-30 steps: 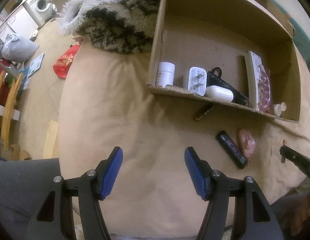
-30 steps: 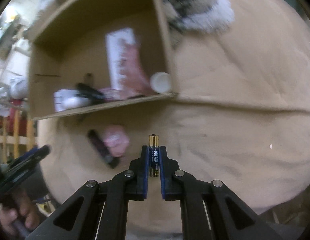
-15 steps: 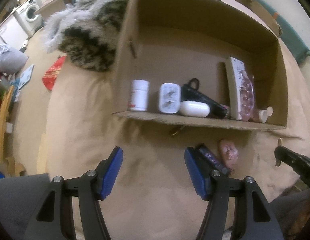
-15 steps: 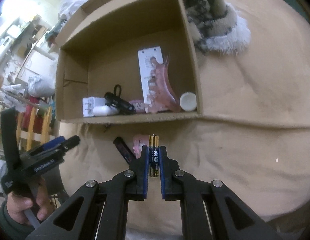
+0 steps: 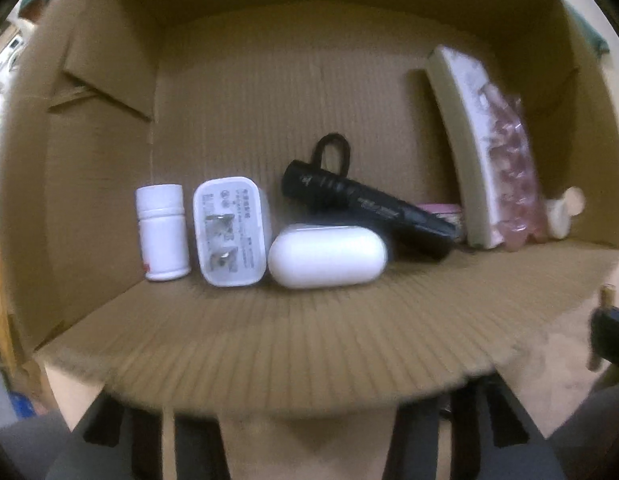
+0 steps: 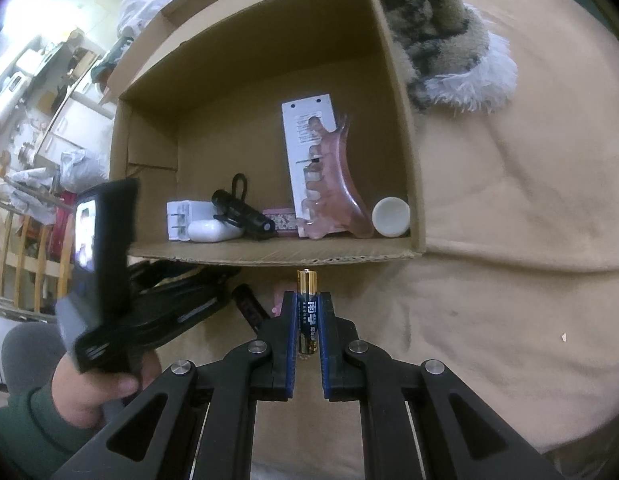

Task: Organize rigid objects

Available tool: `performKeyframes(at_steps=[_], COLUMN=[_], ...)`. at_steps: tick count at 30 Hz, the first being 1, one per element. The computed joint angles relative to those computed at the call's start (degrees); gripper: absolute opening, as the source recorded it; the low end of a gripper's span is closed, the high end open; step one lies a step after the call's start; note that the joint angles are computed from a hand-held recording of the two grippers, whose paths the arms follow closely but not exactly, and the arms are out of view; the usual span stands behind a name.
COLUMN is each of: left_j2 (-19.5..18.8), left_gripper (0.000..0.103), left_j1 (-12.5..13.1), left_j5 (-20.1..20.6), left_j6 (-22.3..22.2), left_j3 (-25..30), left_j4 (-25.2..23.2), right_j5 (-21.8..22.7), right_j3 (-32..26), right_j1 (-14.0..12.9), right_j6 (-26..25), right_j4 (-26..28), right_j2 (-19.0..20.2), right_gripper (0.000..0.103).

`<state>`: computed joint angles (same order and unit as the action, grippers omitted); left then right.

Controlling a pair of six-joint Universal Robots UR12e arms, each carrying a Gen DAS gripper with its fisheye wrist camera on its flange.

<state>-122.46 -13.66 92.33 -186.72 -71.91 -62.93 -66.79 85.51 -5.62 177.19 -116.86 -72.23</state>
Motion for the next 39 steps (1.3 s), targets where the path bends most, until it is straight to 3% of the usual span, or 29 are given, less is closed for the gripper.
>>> performKeyframes(at_steps=[2,3,6,16,23,33,39], left_j2=[0.0,-0.1,-0.2,2.4,5.4,10.0,12.2], left_gripper=[0.032,0.019,0.009,0.009,0.009,0.009,0.009], left_j1=[0.1,0.1,-0.1,-0.5,-0.5,1.2,2.4], left_j5=[-0.2,0.0,0.1,2.8,2.6,1.4,0.8], left_j6=[0.4,0.9,1.5,1.0,-1.9,-5.9,-5.7], left_j3=[-0.2,-0.3,0.1,-3.1,-5.9,-9.2,-9.5], left_j4=[0.8,1.1,0.7,0.6,0.1,0.9,2.4], right_j5=[0.1,0.1,0.1,-1.3,-2.3,-1.4,0.9], right_j3=[-0.2,-0.2,-0.4,-0.9,-0.8,0.3,1.8], right_j1=[0.1,0.1,0.1,0.5,0.9,0.9,0.6], right_j6=[-0.2,-0.3,-0.8,-1.3,-1.5,-1.9,-2.2], right_j4=[0.5,0.7,0.9,1.7,1.2,-0.8,-4.2], right_j2=[0.1,0.1,0.3,0.7,0.7,-0.1,-1.5], right_gripper=[0.011,0.011,0.011,0.011,0.011,0.011,0.011])
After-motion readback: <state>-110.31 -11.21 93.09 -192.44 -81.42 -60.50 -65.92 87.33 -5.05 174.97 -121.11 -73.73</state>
